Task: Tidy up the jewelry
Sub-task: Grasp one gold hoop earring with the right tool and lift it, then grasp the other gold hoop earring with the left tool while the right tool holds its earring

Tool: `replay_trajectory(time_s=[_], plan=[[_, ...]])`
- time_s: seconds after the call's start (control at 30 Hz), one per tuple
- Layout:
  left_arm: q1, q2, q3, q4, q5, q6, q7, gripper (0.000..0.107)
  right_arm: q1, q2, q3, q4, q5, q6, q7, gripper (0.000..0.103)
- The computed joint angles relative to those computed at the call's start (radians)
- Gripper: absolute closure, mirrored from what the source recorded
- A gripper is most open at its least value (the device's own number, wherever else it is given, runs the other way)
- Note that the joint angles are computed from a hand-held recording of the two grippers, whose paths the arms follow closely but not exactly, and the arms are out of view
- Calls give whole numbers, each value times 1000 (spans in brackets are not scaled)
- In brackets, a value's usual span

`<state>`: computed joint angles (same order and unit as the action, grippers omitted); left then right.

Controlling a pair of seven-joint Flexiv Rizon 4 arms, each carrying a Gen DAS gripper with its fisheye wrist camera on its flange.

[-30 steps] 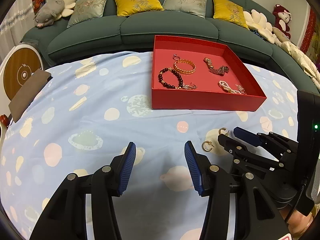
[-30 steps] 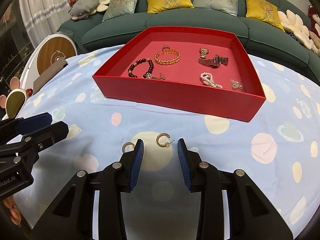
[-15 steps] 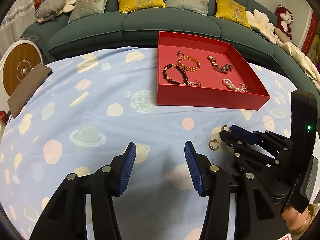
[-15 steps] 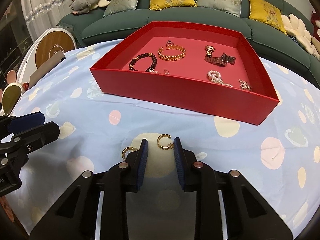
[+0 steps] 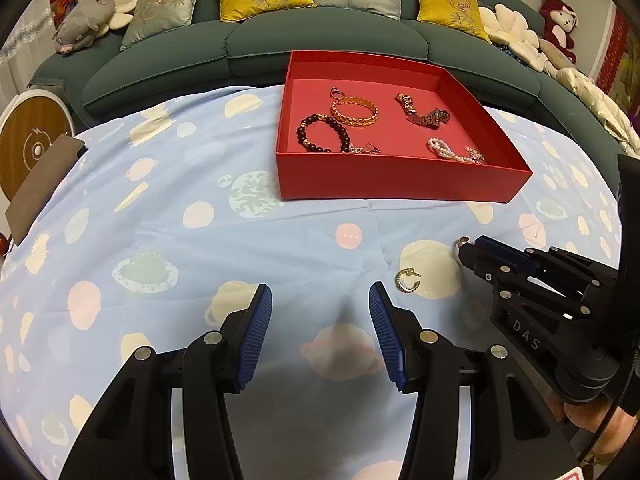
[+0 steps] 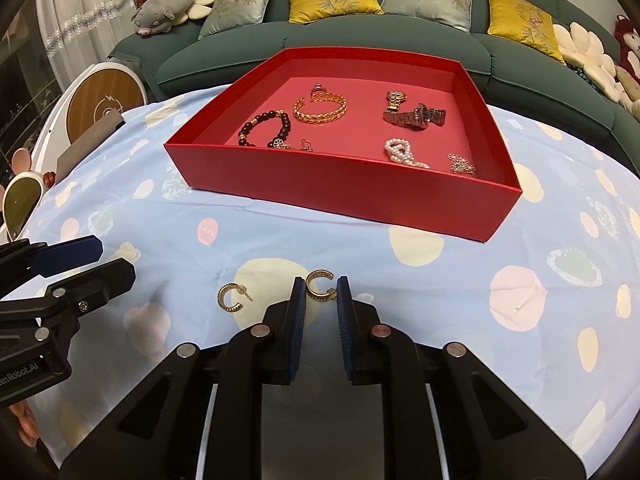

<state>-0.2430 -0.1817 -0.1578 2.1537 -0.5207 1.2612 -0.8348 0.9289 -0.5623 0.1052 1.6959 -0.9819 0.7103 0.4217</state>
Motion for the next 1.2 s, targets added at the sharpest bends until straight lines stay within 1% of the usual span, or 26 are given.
replay_trajectory(time_s=[0.13,0.43,0.7,0.87,0.97,1.1,1.17,1.2], plan=[[-10,-12,-6,-3,13,-1,-12,58,-3,31,5,39,-13,4,35,88],[-36,-43,-34,-6,31,29,-29,58,-17,85,38,110,-30,1,93,88],[-64,-83,-27,-22,132,65,-96,58,-28,124,63,167,-45,-4,136,88],[-58,-99,-51,-13,158,128,-104,58,-36,148,80,205,-55,-3,165,88],[-47,-105,-70,-8,155,154,-105,58,-41,158,89,220,-58,-2,177,88],[-42,-107,-78,0,168,180,-117,58,-45,169,98,239,-59,-2,190,88],[-23,-106,-103,9,151,190,-103,60,-48,172,102,246,-58,1,195,88],[-9,-102,-122,18,133,193,-89,63,-49,174,103,250,-58,2,198,88]])
